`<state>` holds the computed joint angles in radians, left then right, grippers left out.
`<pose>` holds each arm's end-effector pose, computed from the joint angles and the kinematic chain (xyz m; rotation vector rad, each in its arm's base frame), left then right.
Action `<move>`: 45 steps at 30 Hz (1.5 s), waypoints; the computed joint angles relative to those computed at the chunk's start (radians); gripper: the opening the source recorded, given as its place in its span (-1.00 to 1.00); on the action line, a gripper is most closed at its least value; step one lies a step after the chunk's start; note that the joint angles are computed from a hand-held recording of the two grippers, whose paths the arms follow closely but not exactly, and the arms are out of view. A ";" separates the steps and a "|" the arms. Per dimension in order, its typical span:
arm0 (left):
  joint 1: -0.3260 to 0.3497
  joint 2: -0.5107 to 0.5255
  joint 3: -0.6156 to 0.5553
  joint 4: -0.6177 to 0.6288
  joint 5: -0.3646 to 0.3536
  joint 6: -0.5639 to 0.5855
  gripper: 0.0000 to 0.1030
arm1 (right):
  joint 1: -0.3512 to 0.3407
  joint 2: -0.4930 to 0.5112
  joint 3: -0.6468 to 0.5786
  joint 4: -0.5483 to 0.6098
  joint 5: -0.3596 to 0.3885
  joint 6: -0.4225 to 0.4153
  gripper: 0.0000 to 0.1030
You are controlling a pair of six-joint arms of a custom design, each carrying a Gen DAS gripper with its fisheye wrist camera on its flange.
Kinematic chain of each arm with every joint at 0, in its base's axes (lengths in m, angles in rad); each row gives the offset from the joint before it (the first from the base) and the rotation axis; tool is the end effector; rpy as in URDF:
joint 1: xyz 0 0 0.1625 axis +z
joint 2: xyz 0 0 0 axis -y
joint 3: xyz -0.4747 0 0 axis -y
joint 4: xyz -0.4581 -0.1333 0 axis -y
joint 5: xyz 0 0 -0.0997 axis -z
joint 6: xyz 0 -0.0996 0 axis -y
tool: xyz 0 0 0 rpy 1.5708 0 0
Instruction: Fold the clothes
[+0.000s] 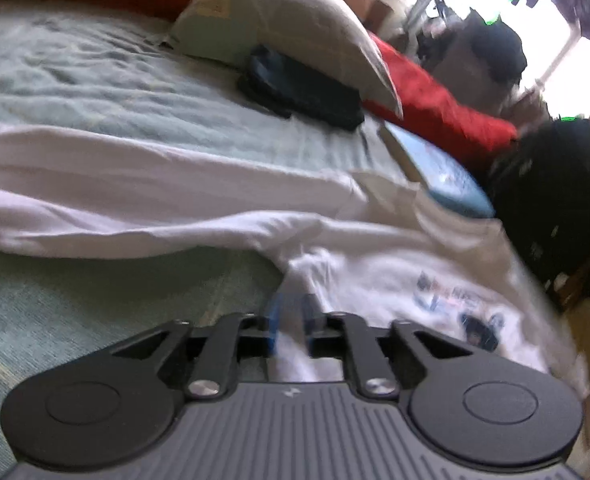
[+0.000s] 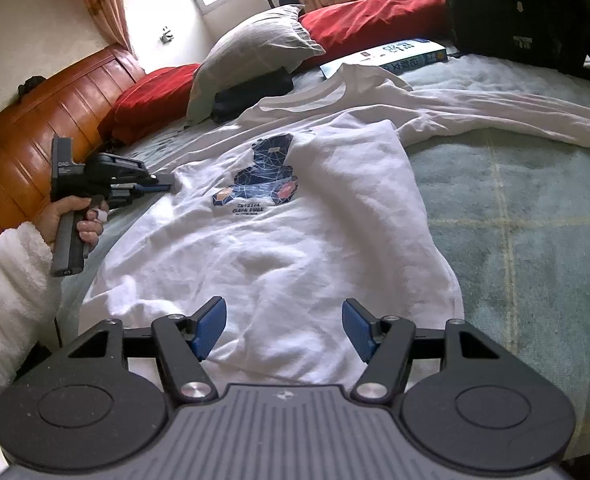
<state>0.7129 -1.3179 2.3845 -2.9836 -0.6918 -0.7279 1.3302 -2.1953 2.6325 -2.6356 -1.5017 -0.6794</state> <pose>-0.2072 -0.4567 0.1951 -0.0430 2.5229 -1.1509 0.0703 -0.3019 0.3318 0.6396 -2.7239 0.8565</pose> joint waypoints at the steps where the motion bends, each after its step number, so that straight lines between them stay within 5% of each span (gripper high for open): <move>1: 0.000 -0.002 0.000 0.012 -0.004 0.000 -0.55 | 0.001 0.000 0.000 -0.001 0.000 0.000 0.35; 9: -0.077 -0.150 0.086 0.174 -0.045 -0.091 -0.34 | -0.013 -0.014 0.000 0.021 0.018 -0.010 0.37; 18: -0.310 -0.431 0.257 0.454 -0.043 -0.425 -0.33 | 0.000 -0.020 0.006 0.045 0.029 -0.019 0.37; 26: -0.392 -0.373 0.257 0.471 -0.067 -0.441 -0.30 | 0.025 -0.049 0.016 0.065 0.025 -0.022 0.38; 30: -0.420 -0.314 0.231 0.594 -0.027 -0.483 -0.31 | 0.037 -0.061 0.020 0.069 0.020 -0.027 0.38; 34: -0.462 -0.362 0.256 0.572 -0.001 -0.530 -0.30 | 0.034 -0.085 0.021 0.087 0.029 -0.038 0.39; 37: -0.499 -0.423 0.260 0.719 0.055 -0.673 -0.30 | 0.017 -0.095 0.021 0.092 0.044 -0.039 0.43; 40: -0.488 -0.434 0.247 0.815 0.049 -0.745 -0.31 | 0.008 -0.095 0.023 0.095 0.052 -0.035 0.43; 45: -0.472 -0.340 0.226 0.792 0.036 -0.692 -0.35 | 0.020 -0.088 0.028 0.091 0.045 -0.038 0.43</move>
<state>0.2408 -1.6580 2.6105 -2.1916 -0.6555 -1.4200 1.3507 -2.2837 2.6605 -2.5451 -1.4568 -0.7173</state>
